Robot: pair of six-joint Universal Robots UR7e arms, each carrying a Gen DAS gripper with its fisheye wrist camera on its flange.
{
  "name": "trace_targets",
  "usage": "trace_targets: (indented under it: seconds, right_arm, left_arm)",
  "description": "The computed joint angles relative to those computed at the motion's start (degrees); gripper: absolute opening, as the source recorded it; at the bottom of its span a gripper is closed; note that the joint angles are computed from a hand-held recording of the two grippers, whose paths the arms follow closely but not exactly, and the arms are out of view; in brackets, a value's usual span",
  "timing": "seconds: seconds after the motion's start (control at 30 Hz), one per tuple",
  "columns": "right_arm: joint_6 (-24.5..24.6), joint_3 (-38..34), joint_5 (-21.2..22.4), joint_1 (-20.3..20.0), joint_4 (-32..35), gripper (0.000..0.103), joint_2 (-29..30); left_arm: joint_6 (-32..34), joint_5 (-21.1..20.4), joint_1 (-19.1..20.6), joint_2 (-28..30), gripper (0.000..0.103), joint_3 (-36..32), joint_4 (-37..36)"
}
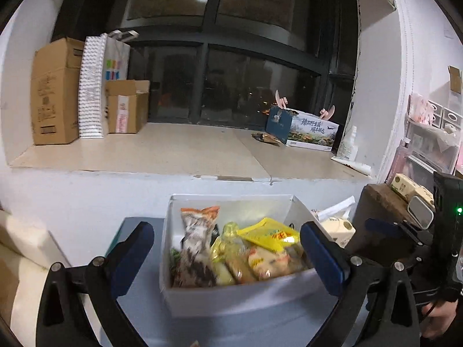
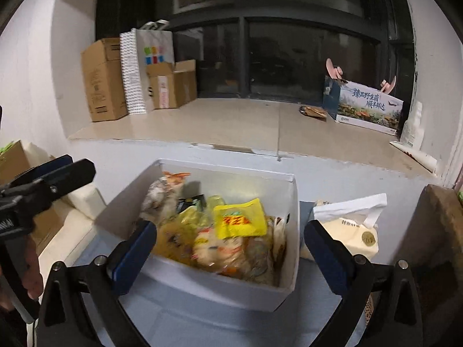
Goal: Organize snacks
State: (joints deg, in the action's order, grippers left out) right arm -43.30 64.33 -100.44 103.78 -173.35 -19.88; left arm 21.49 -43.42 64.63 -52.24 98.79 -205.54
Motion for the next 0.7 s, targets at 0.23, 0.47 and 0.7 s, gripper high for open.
trace_targets:
  seconds: [0.23, 0.47, 0.7]
  right_arm:
    - [2.3, 16.8, 3.3, -0.6, -5.8, 0.103, -9.9]
    - [4.4, 31.1, 2.2, -0.8, -14.9, 0.103, -18.2]
    - [5.8, 43.2, -0.3, -1.3, -20.6, 0.103, -24.6]
  left_arm:
    - [3.4, 6.1, -6.2, -4.2, 0.103, 13.3, -6.2]
    - [-6.8, 13.5, -13.9, -7.3, 0.103, 24.0, -6.2]
    - [-18.9, 17.2, -19.6, -10.7, 0.103, 31.3, 1.4]
